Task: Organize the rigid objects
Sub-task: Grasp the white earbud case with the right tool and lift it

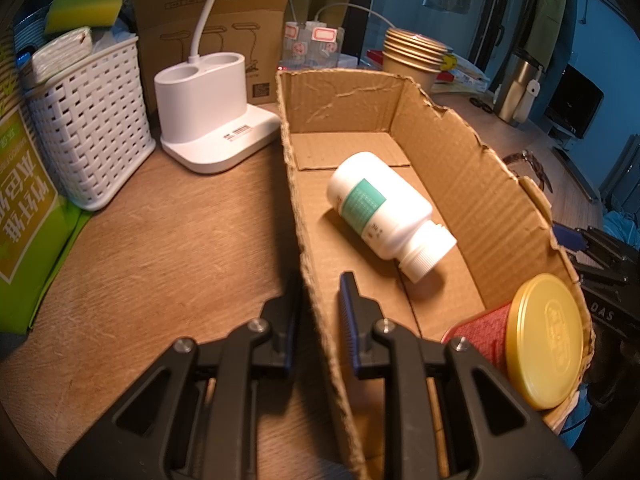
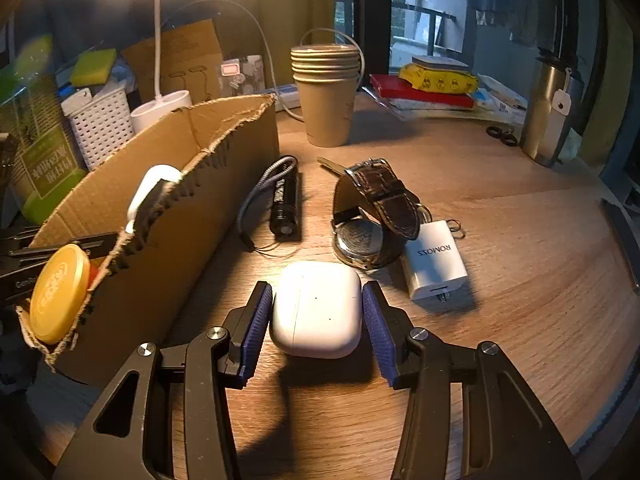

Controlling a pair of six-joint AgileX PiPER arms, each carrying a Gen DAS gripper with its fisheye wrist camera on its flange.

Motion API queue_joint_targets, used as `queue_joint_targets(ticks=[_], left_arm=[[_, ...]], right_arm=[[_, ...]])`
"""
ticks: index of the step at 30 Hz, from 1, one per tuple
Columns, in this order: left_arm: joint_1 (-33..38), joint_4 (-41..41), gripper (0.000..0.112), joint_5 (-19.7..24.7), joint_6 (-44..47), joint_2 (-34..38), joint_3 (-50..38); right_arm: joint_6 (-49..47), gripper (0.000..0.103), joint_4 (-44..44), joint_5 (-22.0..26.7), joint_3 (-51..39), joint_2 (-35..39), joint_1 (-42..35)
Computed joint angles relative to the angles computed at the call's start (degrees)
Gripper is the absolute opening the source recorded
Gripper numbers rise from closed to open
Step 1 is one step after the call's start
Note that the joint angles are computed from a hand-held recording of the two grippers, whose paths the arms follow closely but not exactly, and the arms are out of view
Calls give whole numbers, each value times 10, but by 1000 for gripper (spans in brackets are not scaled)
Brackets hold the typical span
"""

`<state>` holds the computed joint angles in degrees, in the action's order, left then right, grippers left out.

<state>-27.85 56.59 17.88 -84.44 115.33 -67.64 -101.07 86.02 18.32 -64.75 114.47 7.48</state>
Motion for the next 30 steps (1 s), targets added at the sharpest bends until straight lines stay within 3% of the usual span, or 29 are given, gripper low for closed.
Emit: queue_joint_targets(ticks=[23, 30], left_arm=[[0, 0, 21, 0, 1, 0, 0], [-1, -1, 21, 0, 1, 0, 0]], right_arm=[[-109, 49, 120, 60, 46, -96, 24], [-129, 49, 132, 56, 47, -105, 56]])
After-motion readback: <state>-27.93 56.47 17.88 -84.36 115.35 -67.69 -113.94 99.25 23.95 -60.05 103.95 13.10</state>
